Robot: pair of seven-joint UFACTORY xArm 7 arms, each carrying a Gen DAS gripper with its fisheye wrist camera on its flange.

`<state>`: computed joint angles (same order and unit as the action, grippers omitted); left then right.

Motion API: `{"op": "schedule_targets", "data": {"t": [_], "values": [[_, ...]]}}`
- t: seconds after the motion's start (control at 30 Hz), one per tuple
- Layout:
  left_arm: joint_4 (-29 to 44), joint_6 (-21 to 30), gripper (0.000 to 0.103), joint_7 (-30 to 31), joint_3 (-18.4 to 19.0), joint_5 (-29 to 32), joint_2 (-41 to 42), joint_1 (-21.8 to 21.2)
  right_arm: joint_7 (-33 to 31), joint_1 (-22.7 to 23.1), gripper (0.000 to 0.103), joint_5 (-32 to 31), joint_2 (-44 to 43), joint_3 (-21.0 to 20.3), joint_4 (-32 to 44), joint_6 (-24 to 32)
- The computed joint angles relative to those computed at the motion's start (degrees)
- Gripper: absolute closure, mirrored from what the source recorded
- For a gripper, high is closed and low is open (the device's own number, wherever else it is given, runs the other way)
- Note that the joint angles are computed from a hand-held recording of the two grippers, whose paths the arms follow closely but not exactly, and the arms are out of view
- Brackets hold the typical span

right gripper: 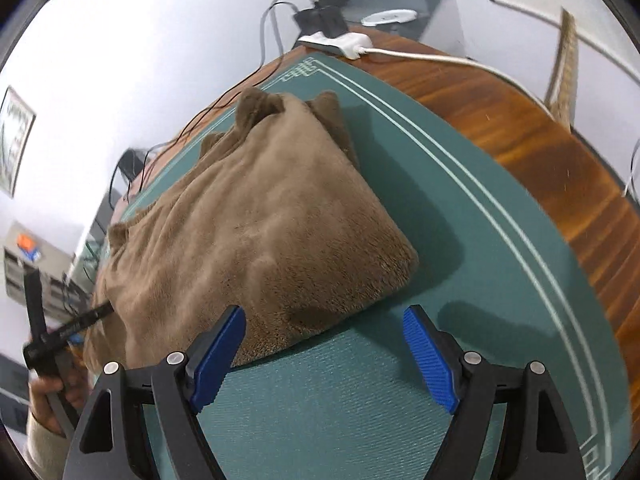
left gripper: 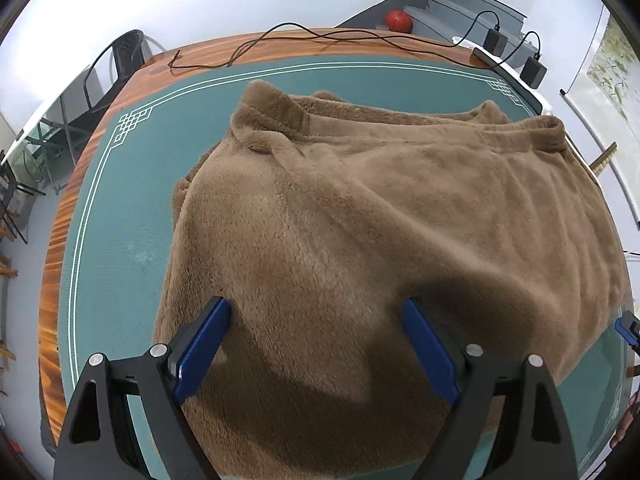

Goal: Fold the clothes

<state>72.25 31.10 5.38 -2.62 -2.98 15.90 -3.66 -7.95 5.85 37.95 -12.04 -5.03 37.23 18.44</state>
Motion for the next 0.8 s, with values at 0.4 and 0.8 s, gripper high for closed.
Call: {"op": "schedule_targets", "data": {"t": [0.4, 0.8], "values": [[-1.17, 1.28, 0.012, 1.58, -0.47, -2.67, -1.47, 0.73, -8.66, 0.7, 0.02, 15.28, 6.24, 0.65, 3.65, -3.5], [0.52, 2.22, 0.012, 3.47, -1.49, -4.87, -0.38, 0.82, -27.23, -1.46, 0.02, 43.2, 10.22, 5.36, 8.28, -5.88]]}}
